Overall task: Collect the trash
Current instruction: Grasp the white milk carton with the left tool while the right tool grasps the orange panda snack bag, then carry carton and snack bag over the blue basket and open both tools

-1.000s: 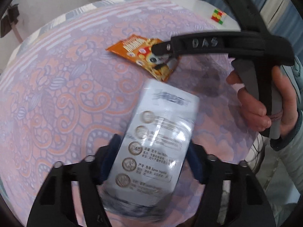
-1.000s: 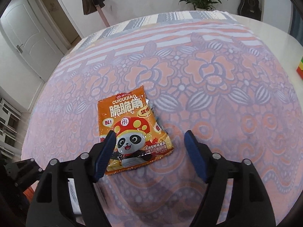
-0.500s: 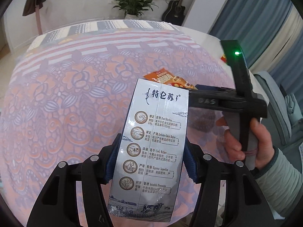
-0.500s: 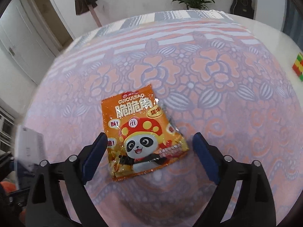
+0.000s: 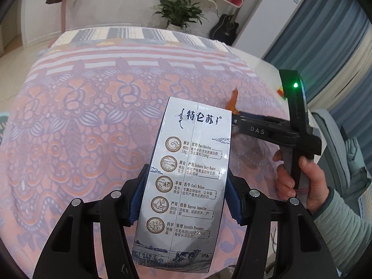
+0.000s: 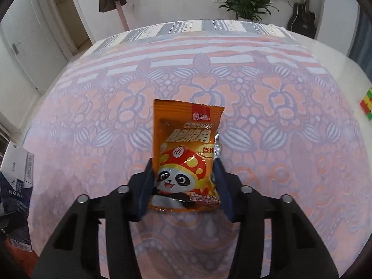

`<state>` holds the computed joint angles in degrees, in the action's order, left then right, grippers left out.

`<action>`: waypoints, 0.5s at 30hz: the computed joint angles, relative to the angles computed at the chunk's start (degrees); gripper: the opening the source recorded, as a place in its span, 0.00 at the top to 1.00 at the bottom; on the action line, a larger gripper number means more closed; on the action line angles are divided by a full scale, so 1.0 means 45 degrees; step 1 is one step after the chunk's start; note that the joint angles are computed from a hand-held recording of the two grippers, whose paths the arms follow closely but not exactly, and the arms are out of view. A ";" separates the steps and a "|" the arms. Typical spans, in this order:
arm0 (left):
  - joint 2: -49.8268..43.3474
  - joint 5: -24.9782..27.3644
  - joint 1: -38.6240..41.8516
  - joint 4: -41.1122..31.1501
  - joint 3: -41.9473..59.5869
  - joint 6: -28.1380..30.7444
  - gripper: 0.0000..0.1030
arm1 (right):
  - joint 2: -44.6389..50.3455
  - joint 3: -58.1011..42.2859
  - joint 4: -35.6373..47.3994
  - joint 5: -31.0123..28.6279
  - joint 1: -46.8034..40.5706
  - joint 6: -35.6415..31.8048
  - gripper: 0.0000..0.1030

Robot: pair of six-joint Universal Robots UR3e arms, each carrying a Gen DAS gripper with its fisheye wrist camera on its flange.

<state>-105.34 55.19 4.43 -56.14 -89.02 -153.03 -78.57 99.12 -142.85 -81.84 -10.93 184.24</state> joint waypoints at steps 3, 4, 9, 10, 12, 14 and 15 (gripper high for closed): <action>0.0325 -0.0186 0.0251 -0.0019 -0.0166 0.0094 0.45 | 0.0070 -0.0252 -0.0020 -0.0211 0.0236 0.0319 0.67; 0.0468 -0.0289 0.0373 -0.0047 -0.0211 0.0084 0.45 | 0.0044 -0.0311 -0.0029 -0.0104 0.0255 0.0409 0.68; 0.1324 -0.0842 0.1198 -0.0446 -0.0095 0.0244 0.45 | -0.0261 -0.1224 0.0044 0.0126 0.0910 0.0819 0.68; 0.1554 -0.1049 0.1507 -0.0610 0.0036 0.0305 0.45 | -0.0166 -0.1686 0.0156 0.0100 0.1130 0.0852 0.68; 0.1889 -0.1249 0.1983 -0.0869 0.0257 0.0396 0.45 | 0.0253 -0.3004 0.0422 -0.0270 0.1800 0.0821 0.68; 0.2064 -0.1450 0.2564 -0.1123 0.0677 0.0452 0.45 | 0.1037 -0.4826 0.0809 -0.0611 0.2600 0.0676 0.68; 0.2079 -0.1538 0.2850 -0.1229 0.0911 0.0462 0.45 | 0.1407 -0.5619 0.1017 -0.0721 0.2932 0.0657 0.68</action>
<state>-95.98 48.27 17.26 -61.67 -84.92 -150.95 -72.24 73.84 -138.28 -85.08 2.26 187.20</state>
